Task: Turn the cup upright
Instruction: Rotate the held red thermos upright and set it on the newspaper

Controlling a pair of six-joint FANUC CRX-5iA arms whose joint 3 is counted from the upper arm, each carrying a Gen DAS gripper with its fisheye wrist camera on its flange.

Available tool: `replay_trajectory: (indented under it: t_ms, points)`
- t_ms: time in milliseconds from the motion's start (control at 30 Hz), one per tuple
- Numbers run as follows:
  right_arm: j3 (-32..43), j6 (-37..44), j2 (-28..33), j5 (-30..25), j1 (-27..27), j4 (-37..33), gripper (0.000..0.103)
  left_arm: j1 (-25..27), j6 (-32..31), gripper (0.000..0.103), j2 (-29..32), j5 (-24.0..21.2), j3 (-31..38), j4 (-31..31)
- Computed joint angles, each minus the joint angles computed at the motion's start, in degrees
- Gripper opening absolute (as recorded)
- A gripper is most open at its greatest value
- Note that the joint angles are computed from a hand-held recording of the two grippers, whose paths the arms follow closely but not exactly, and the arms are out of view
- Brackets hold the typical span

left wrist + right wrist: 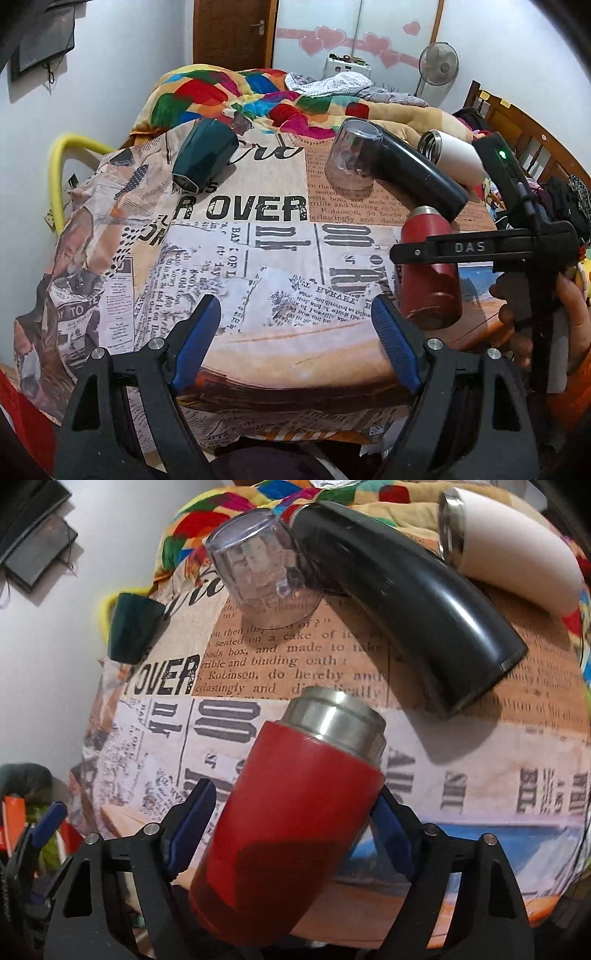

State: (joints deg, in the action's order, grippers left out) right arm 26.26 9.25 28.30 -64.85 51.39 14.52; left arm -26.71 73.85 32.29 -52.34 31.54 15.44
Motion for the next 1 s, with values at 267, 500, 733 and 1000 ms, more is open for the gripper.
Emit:
replay_trajectory:
  t_ms: [267,500,733,1000]
  points:
    - [3.6,6.8,1.7,-3.1,0.7,1.1,0.06,-0.8,0.7,0.083,0.8,-0.8,2.0,-1.4]
    - [1.0,6.2,-0.4,-2.7,2.1,7.5,0.059,-1.4,0.5,0.083,0.9,-0.8,3.3,-1.9]
    - [0.0,5.6,-1.3,-3.0,3.4,15.1,0.059,-2.1,1.3,0.084,1.8,-0.9,5.4,-2.3]
    - [1.1,7.3,-0.4,-3.7,3.1,16.7,0.059,-2.5,2.3,0.084,3.8,-2.1,8.0,-2.4]
